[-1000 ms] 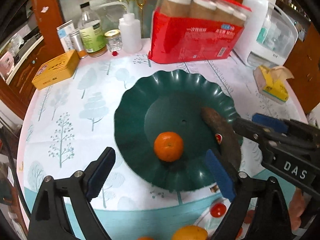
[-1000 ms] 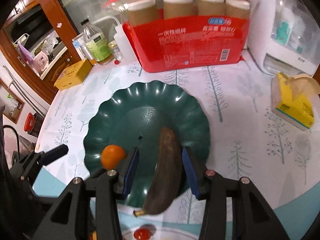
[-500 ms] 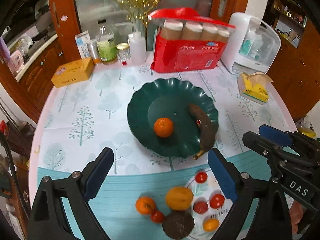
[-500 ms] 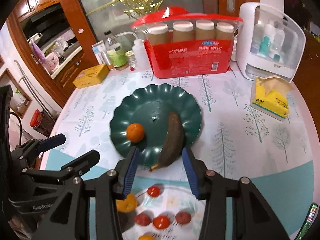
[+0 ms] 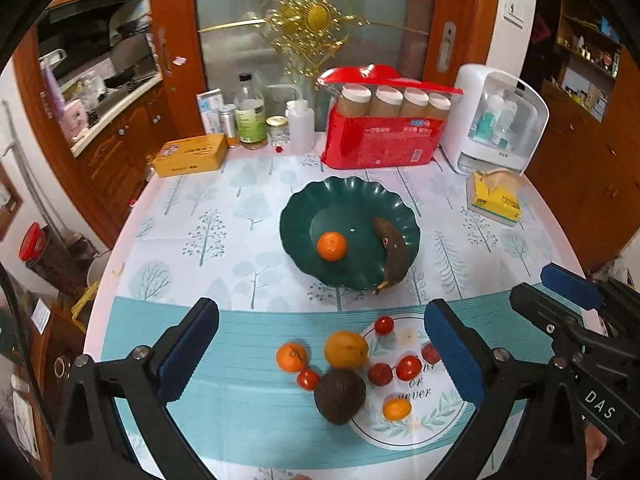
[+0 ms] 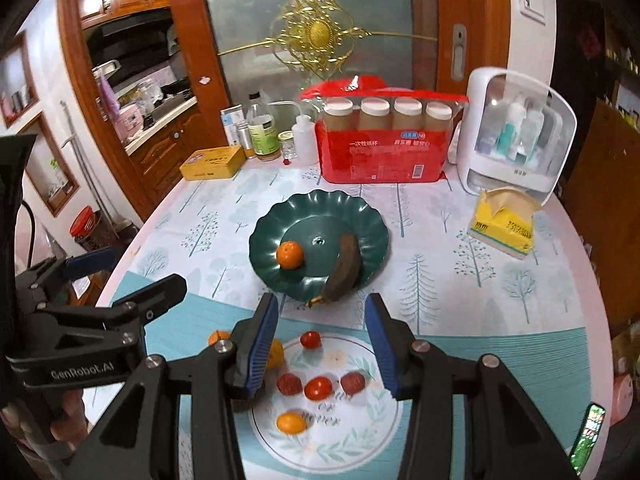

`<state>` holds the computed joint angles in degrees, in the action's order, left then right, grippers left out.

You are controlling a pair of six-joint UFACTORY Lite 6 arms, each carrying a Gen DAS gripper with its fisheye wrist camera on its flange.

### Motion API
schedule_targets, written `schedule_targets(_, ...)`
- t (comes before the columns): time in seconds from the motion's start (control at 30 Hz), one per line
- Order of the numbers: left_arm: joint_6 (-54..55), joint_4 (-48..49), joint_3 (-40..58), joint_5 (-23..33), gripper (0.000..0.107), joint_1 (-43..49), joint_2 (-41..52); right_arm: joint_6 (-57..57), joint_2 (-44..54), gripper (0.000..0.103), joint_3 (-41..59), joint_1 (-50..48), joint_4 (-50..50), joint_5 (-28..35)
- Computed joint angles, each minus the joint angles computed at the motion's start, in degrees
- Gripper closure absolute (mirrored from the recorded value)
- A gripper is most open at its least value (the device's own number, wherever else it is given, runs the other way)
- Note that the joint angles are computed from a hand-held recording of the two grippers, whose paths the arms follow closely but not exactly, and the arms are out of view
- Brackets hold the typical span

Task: Organize fruits
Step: 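Withdraw both tools back toward the remaining fruit on the mat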

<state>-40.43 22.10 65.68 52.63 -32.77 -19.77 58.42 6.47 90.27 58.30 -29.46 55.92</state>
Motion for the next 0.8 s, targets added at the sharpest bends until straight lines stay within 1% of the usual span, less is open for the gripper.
schedule_targets(0.07,-3.5,2.0,-0.9,1.4,0.005,-2.6,-2.1,0.6,-2.8,0.057,-2.0,1.5,-0.8,0.8)
schedule_targets(0.13,-6.4,3.6,-0.8,3.9,0.005,-5.5,-2.6,1.6,-5.1,0.057,-3.8,2.8,-1.7,1.2)
schedule_targets(0.2,-7.7,4.2,-0.7,5.8,0.005,-7.7,-2.8,3.2,-7.5,0.054,-6.3,4.1,-2.7,1.3)
schedule_targets(0.27,-10.0,5.7,-0.8,8.1,0.005,-10.5,-3.0,4.5,-9.3,0.048,-8.3,5.1,-3.4,1.2)
schedule_targets(0.3,-11.3,6.6,-1.1,9.2,0.005,-12.0,-3.1,5.1,-10.1,0.047,-9.4,5.4,-3.6,1.2)
schedule_targets(0.47,-15.6,8.5,-4.3,11.9,0.005,-17.0,-3.9,6.3,-12.9,0.046,-14.4,5.9,-1.7,-1.3)
schedule_targets(0.53,-15.8,8.3,-6.5,11.3,0.005,-17.3,-4.1,6.9,-13.9,0.046,-16.9,6.0,-1.1,-2.8)
schedule_targets(0.6,-14.9,6.6,-9.1,9.5,0.005,-16.4,-4.7,7.9,-14.8,0.046,-19.9,6.3,-0.7,-4.5)
schedule_targets(0.7,-13.3,3.4,-15.0,4.9,0.005,-13.9,-6.6,10.0,-15.5,0.046,-24.3,7.2,-1.0,-6.7)
schedule_targets(0.8,-12.3,2.1,-20.8,1.0,0.005,-12.6,-7.8,11.8,-15.9,0.046,-29.0,8.2,-0.8,-8.8)
